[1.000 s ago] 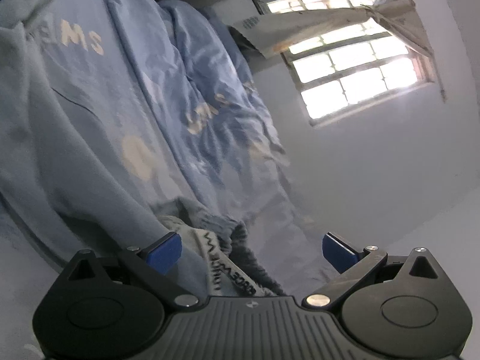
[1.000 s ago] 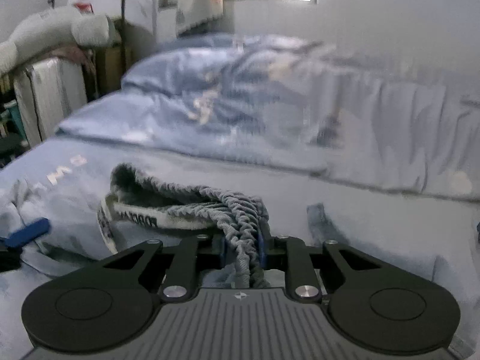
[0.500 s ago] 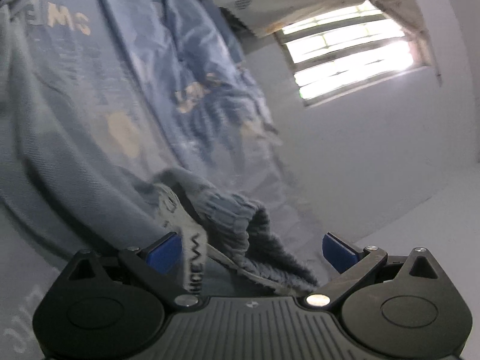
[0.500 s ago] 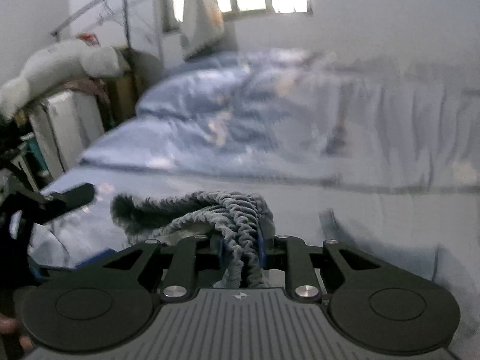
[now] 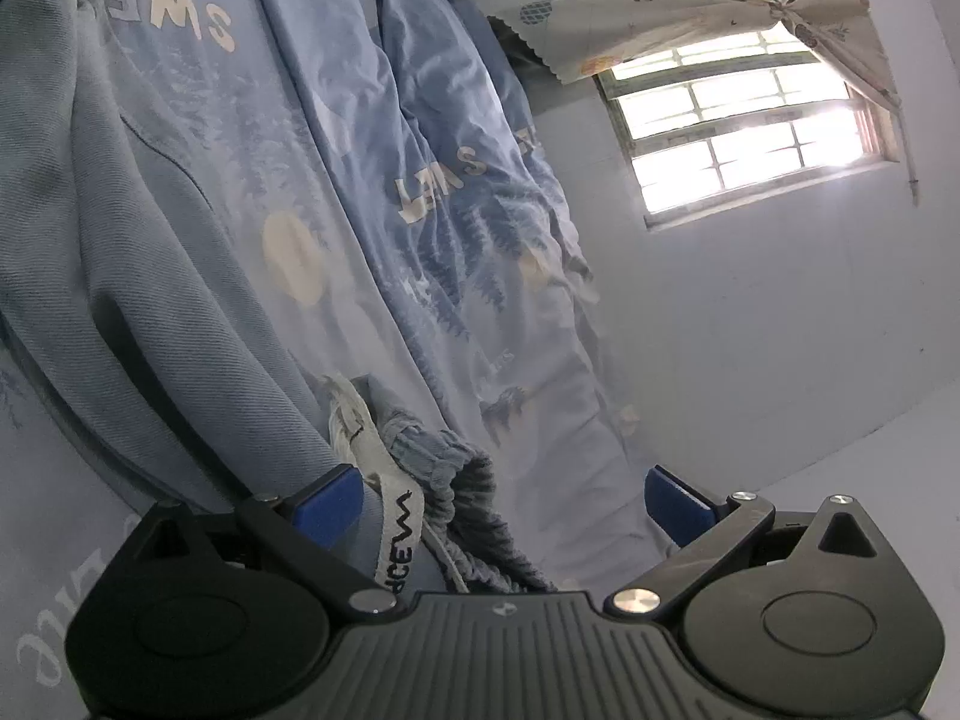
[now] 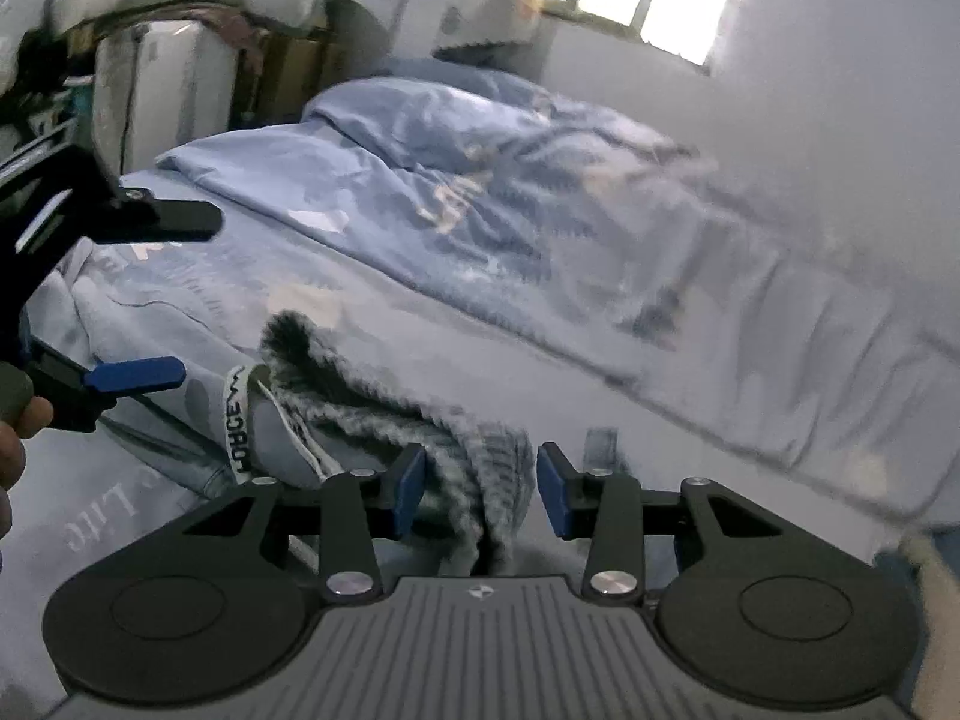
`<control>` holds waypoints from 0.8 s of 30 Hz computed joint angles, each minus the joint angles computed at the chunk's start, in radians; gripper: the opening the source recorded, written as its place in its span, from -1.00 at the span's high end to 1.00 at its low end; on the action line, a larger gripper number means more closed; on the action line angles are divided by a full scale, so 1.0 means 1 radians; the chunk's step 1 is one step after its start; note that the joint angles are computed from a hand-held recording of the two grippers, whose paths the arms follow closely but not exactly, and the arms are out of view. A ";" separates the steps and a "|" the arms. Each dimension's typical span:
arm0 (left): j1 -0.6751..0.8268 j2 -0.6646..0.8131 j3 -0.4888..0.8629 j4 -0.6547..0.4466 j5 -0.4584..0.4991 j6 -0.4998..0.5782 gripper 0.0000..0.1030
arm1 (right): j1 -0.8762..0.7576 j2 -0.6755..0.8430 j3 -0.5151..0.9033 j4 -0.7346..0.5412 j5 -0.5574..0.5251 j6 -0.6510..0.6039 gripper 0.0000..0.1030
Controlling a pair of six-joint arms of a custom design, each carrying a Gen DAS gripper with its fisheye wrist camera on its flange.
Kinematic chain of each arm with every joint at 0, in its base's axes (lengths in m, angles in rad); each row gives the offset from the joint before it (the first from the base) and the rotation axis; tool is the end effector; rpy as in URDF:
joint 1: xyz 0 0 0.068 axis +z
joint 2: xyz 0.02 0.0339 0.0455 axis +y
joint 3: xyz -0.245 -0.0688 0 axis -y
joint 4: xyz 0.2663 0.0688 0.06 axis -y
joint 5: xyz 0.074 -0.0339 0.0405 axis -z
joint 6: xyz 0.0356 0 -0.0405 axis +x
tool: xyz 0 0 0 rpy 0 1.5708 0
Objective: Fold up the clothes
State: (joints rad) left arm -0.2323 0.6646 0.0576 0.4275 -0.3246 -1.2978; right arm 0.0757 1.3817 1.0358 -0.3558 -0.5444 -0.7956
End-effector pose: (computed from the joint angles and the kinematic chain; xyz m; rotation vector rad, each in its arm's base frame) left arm 0.1837 -0.0318 0.1427 -1.1257 1.4249 -0.8278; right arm 0.3223 0.0429 0.2529 -1.1573 1.8277 0.2097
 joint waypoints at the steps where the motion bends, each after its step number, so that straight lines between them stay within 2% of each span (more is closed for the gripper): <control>1: -0.001 -0.004 -0.003 -0.001 -0.001 0.000 -1.00 | 0.010 -0.003 -0.002 0.000 0.003 -0.015 0.19; 6: 0.009 -0.016 -0.008 -0.003 0.008 0.000 -1.00 | 0.083 0.020 0.006 -0.018 0.064 -0.082 0.17; 8: 0.013 -0.022 -0.009 -0.006 0.012 -0.003 -1.00 | 0.120 0.029 -0.011 0.022 0.111 -0.112 0.08; 12: 0.022 -0.051 -0.014 -0.027 0.018 -0.007 -1.00 | 0.177 0.051 -0.030 0.087 0.184 -0.197 0.04; 18: 0.037 -0.168 -0.033 -0.127 0.009 -0.014 -1.00 | 0.256 0.108 -0.024 0.112 0.275 -0.424 0.04; 22: 0.072 -0.238 -0.049 -0.180 0.022 -0.027 -1.00 | 0.289 0.148 0.020 0.070 0.328 -0.524 0.04; 24: 0.082 -0.247 -0.052 -0.185 0.027 -0.028 -1.00 | 0.296 0.164 0.024 0.088 0.342 -0.557 0.04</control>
